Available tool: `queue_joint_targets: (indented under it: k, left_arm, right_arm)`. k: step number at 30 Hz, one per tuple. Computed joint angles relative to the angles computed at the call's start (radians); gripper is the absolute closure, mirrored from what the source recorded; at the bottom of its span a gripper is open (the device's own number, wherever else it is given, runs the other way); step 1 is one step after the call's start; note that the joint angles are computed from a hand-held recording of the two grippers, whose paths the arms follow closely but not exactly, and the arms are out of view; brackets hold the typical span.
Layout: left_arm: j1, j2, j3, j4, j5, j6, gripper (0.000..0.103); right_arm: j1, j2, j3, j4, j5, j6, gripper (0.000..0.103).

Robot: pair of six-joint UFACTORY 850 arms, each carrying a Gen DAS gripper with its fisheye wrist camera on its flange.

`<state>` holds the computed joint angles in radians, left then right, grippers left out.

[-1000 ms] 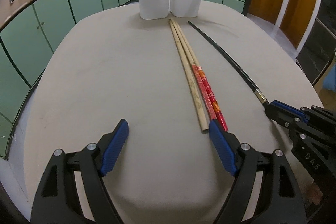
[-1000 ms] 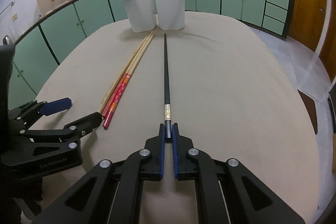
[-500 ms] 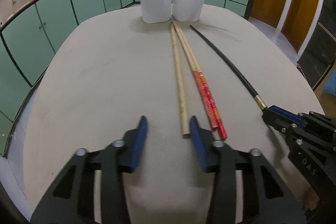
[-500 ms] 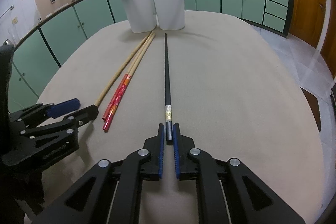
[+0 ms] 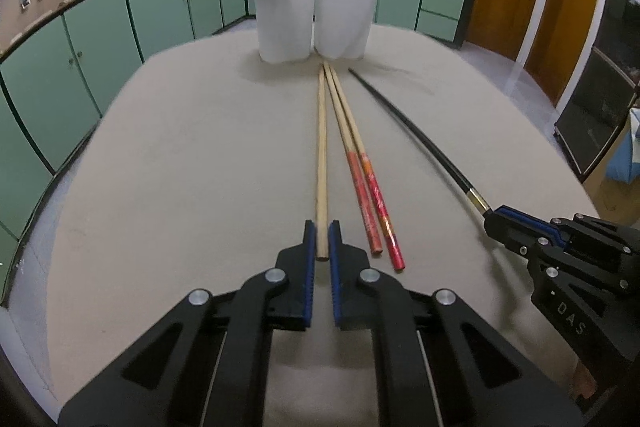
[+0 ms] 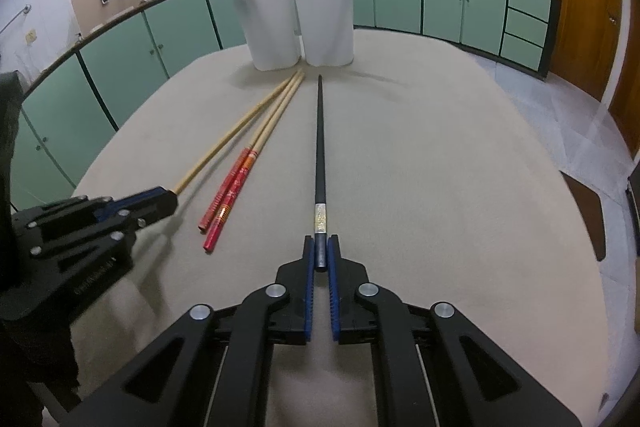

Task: Organize utensils
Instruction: 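Lift both held chopsticks and carry them over the white holder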

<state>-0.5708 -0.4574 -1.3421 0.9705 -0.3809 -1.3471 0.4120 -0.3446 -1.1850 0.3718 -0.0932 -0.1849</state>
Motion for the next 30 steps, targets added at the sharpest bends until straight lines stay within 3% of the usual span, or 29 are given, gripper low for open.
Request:
queue_joint_targets:
  k: [8, 18, 22, 30]
  left_arm:
    - [-0.014, 0.089, 0.028, 0.209, -0.033, -0.174, 0.097]
    - [-0.008, 0.140, -0.019, 0.402, -0.035, -0.301, 0.097]
    - [0.000, 0.148, -0.042, 0.432, -0.014, -0.313, 0.097]
    - [0.014, 0.155, -0.080, 0.463, 0.038, -0.310, 0.097]
  right_arm:
    - [-0.024, 0.068, 0.004, 0.371, 0.022, -0.396, 0.097]
    - [-0.063, 0.095, -0.097, 0.767, -0.026, -0.815, 0.097]
    - [-0.074, 0.084, -0.157, 0.781, -0.060, -0.843, 0.097]
    - [-0.091, 0.038, -0.294, 0.555, -0.156, -0.657, 0.097]
